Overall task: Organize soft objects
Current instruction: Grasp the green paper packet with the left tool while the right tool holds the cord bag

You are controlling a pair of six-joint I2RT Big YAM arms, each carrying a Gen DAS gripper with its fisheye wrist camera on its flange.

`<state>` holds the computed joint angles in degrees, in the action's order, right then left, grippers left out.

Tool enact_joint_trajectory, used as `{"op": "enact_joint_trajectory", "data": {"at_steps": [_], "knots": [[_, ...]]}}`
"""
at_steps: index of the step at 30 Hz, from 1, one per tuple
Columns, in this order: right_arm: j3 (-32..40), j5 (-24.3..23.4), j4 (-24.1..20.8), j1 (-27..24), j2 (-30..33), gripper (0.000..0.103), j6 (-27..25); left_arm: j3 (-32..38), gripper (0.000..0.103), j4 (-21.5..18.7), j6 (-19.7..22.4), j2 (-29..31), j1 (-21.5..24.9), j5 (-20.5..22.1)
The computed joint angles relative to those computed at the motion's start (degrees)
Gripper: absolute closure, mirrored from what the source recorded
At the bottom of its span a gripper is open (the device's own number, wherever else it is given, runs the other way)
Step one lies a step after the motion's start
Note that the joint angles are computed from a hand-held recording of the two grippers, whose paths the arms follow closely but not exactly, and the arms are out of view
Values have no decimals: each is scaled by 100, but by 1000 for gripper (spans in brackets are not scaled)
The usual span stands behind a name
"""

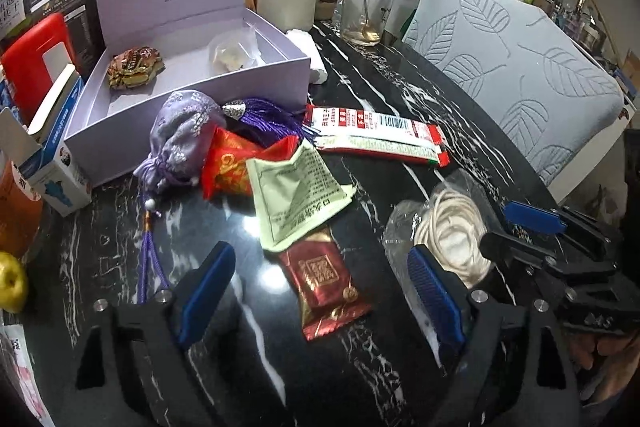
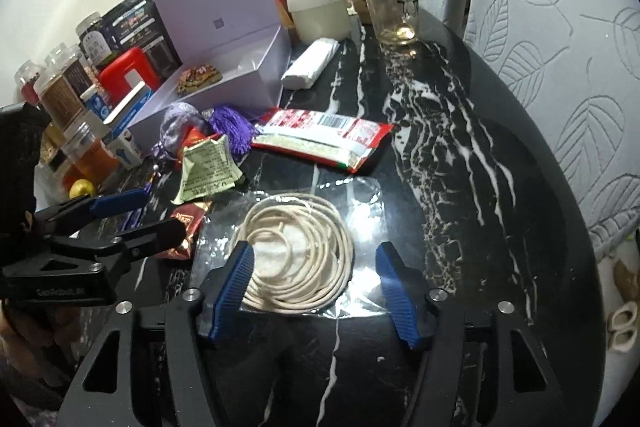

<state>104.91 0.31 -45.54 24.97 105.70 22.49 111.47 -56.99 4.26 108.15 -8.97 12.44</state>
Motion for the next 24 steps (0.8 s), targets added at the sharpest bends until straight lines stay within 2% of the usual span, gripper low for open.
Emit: {"op": "enact_joint_trajectory", "data": {"at_steps": [1, 3, 5, 10, 15, 17, 19, 24], "knots": [[-3, 22, 23, -3, -11, 31, -12, 61, 14, -27, -29, 41, -2, -7], [-8, 64, 85, 4, -28, 19, -60, 196, 14, -53, -122, 133, -5, -42], [-8, 107, 134, 18, -25, 11, -137, 336, 14, -68, -204, 228, -16, -78], [88, -15, 97, 5, 52, 11, -204, 897, 14, -293, -431, 621, -50, -243], [232, -23, -47, -22, 154, 10, -184, 1529, 14, -698, -522, 1068, -67, -186], [303, -64, -111, -36, 201, 10, -187, 1695, 26, -822, -531, 1195, -82, -231], [380, -87, -173, -47, 251, 10, -200, 1713, 27, -765, -480, 1217, -106, -335], [577, -82, -318, -68, 377, 7, -230, 1669, 45, -598, -339, 1210, -130, -273]]}}
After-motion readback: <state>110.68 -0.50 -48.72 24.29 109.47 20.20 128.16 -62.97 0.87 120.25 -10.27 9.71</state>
